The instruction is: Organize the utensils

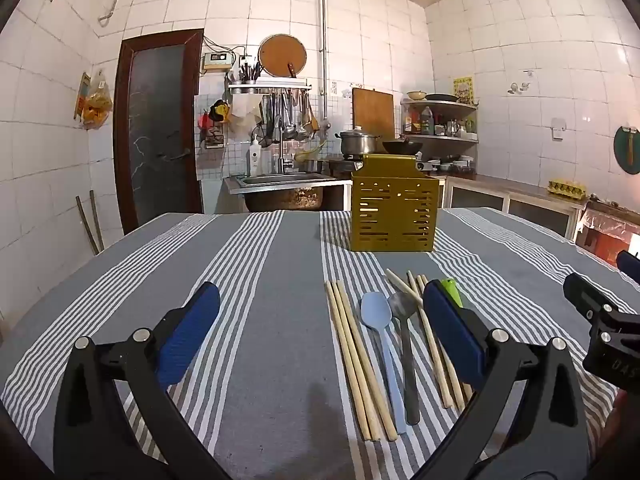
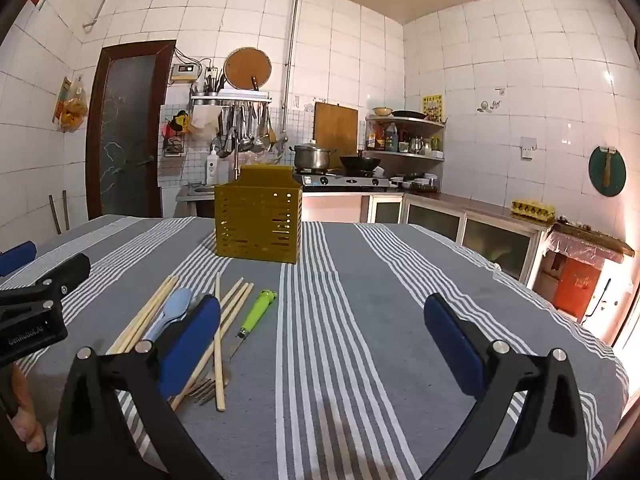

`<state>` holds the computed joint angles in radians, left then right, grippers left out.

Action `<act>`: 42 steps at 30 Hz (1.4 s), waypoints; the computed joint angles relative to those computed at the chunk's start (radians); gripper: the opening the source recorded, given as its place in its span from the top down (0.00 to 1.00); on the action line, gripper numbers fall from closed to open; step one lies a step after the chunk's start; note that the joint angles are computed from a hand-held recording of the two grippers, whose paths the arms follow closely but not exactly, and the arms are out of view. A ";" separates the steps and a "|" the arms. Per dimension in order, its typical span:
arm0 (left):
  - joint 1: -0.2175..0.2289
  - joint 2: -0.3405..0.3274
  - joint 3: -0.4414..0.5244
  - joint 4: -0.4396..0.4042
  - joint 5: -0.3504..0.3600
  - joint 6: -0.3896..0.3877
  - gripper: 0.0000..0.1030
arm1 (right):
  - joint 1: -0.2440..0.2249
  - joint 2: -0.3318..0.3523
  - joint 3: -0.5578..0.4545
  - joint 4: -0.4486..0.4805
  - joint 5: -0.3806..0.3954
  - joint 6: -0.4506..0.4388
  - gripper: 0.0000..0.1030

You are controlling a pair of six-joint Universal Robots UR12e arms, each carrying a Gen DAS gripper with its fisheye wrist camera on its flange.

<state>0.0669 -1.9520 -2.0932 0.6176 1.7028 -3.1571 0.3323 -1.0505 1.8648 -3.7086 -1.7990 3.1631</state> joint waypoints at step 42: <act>-0.003 0.000 -0.012 0.052 -0.001 0.020 0.05 | -0.001 0.003 0.003 -0.023 -0.031 0.003 0.04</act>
<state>0.0638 -1.9517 -2.1052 0.6696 1.7022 -3.1376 0.3315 -1.0478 1.8675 -3.7319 -1.8297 3.1658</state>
